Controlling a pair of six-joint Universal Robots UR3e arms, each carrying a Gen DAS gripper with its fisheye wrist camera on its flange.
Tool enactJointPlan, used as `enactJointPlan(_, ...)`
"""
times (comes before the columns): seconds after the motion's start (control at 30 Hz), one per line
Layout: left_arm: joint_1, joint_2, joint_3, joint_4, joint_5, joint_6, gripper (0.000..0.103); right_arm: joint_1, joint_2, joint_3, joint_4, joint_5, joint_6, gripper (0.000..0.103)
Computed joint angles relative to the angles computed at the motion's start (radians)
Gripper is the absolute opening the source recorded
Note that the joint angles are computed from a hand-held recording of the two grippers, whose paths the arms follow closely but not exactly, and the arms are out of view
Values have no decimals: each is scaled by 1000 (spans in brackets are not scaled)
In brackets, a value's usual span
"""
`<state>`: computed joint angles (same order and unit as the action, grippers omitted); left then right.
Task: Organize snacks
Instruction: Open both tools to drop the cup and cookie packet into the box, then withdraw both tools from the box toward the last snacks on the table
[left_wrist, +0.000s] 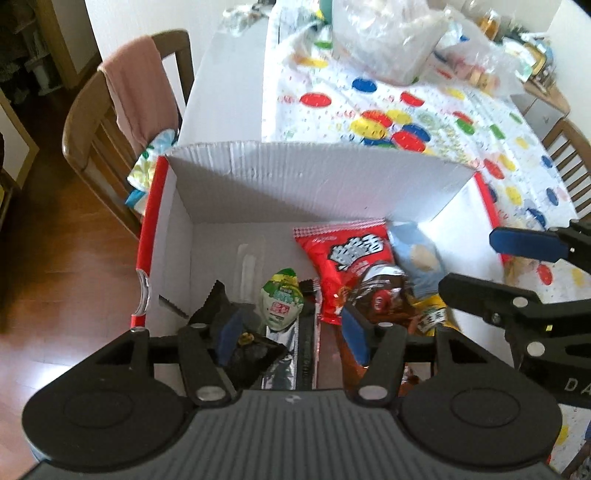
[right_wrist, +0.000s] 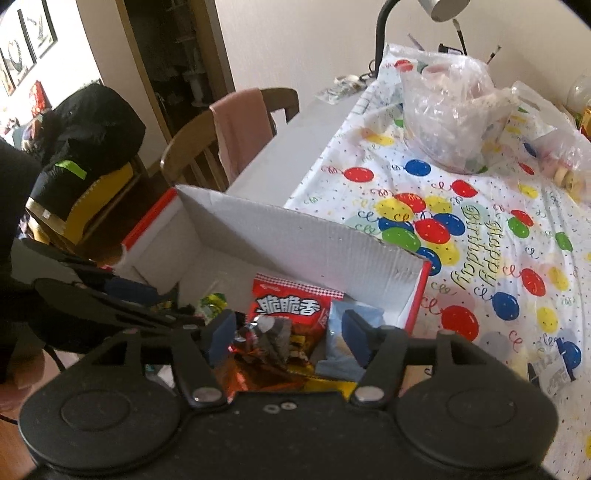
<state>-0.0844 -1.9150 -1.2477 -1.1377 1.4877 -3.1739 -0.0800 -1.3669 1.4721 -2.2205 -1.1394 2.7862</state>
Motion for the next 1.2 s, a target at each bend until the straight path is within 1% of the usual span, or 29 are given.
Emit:
enactJointPlan(0.1, -11, 52, -53, 47, 5, -5, 64, -20, -52, 39, 1, 25, -10, 68)
enactJointPlan(0.27, -36, 116, -108, 98, 23, -18, 64, -58, -131, 107, -14, 58, -28, 76)
enactJointPlan(0.37, -51, 153, -142, 132, 34, -27, 64, -95, -184, 147, -7, 100, -45, 81)
enactJointPlan(0.43, -58, 172, -158, 145, 33, -38, 67, -121, -224, 178, -3, 122, -66, 83)
enactJointPlan(0.6, -92, 208, -188, 190, 41, -60, 68, -196, -310, 240, 26, 184, -111, 86)
enactJointPlan(0.67, -114, 218, -200, 218, 53, -75, 69, -233, -344, 265, 39, 218, -134, 96)
enactJointPlan(0.7, -126, 220, -202, 230, 61, -83, 72, -259, -369, 285, 46, 244, -150, 96)
enactJointPlan(0.8, -164, 232, -218, 280, 81, -108, 74, -332, -428, 314, 111, 313, -218, 98)
enactJointPlan(0.93, -215, 224, -214, 323, 101, -158, 76, -440, -503, 349, 213, 400, -329, 103)
enactJointPlan(1.07, -280, 191, -189, 363, 138, -212, 77, -557, -560, 356, 367, 470, -485, 103)
enactJointPlan(1.2, -359, 145, -146, 385, 183, -257, 80, -676, -587, 342, 548, 512, -644, 103)
